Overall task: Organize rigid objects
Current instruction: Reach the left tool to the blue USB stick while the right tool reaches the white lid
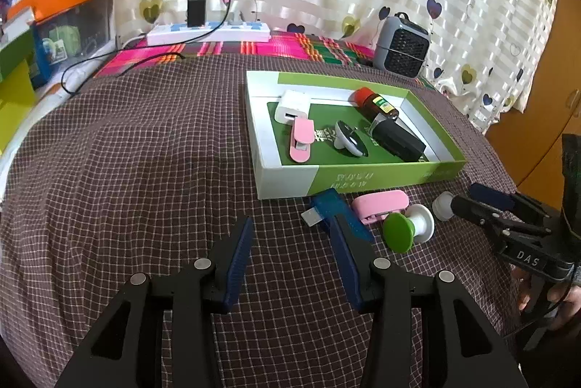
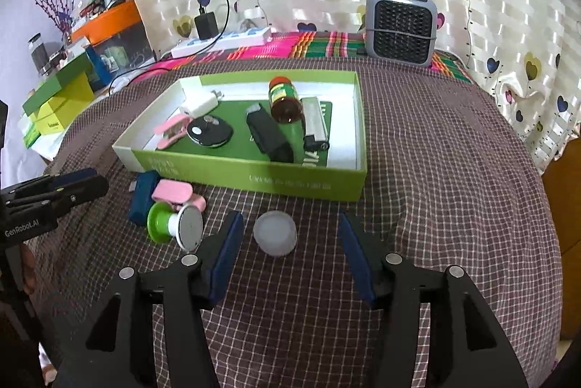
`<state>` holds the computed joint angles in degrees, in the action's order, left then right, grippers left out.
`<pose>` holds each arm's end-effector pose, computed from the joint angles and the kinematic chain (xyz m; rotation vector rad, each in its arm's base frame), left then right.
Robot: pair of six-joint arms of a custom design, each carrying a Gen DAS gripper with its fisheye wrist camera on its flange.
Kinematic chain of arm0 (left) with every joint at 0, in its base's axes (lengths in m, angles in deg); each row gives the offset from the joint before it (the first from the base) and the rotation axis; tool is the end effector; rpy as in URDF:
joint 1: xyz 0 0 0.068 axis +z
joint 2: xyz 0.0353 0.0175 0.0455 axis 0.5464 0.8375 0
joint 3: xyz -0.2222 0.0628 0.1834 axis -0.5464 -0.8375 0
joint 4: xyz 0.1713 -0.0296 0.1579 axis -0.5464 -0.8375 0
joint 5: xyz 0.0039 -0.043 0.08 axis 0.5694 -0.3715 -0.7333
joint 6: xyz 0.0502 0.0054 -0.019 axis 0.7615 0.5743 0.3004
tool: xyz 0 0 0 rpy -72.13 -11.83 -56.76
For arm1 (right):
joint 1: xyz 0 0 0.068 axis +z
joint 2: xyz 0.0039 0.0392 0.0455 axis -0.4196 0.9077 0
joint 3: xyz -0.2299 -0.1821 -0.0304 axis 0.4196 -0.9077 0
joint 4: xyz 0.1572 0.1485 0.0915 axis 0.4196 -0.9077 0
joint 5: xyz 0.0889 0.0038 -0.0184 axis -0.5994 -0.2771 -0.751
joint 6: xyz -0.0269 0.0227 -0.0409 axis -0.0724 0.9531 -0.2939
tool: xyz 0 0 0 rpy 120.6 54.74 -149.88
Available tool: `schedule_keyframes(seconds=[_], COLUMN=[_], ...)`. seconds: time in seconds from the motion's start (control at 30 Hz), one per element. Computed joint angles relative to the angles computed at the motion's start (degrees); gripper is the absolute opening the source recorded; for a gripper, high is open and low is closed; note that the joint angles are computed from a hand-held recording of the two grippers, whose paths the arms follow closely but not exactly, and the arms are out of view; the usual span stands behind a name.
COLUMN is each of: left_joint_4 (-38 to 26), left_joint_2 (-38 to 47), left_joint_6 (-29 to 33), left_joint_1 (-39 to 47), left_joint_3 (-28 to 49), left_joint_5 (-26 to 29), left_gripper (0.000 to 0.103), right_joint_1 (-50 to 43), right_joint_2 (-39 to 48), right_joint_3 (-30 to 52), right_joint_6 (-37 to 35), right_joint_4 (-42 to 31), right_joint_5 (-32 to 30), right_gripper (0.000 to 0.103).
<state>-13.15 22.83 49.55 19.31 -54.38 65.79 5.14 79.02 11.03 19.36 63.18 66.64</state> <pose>0.1467 -0.0373 0.1664 0.0312 2.4157 -0.2597 0.1511 0.0850 0.1528 -0.3384 2.3699 0.2890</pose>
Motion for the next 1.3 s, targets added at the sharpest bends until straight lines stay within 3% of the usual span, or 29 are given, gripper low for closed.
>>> schedule_keyframes(seconds=[0.37, 0.8, 1.07, 1.3], left_joint_4=[1.89, 3.20, 3.71, 3.97], left_joint_2=[2.78, 6.48, 9.03, 11.61], left_joint_6=[-0.14, -1.86, -3.53, -5.05], left_joint_1=[-1.14, -4.35, -7.58, -10.15], left_joint_3=[-0.17, 0.69, 1.72, 3.18], left_joint_5=[0.92, -0.90, -2.84, -4.07], left_gripper=[0.044, 0.044, 0.044, 0.045], right_joint_1=[0.73, 2.08, 0.96, 0.19], right_joint_2=[7.96, 9.16, 8.69, 8.35], right_joint_3=[2.35, 1.68, 1.27, 0.99], right_joint_6=[0.90, -0.12, -0.51, -0.67], right_joint_4=[1.02, 3.39, 3.81, 3.98], right_joint_5=[-0.05, 2.55, 1.99, 0.95], right_gripper=[0.056, 0.055, 0.033, 0.030])
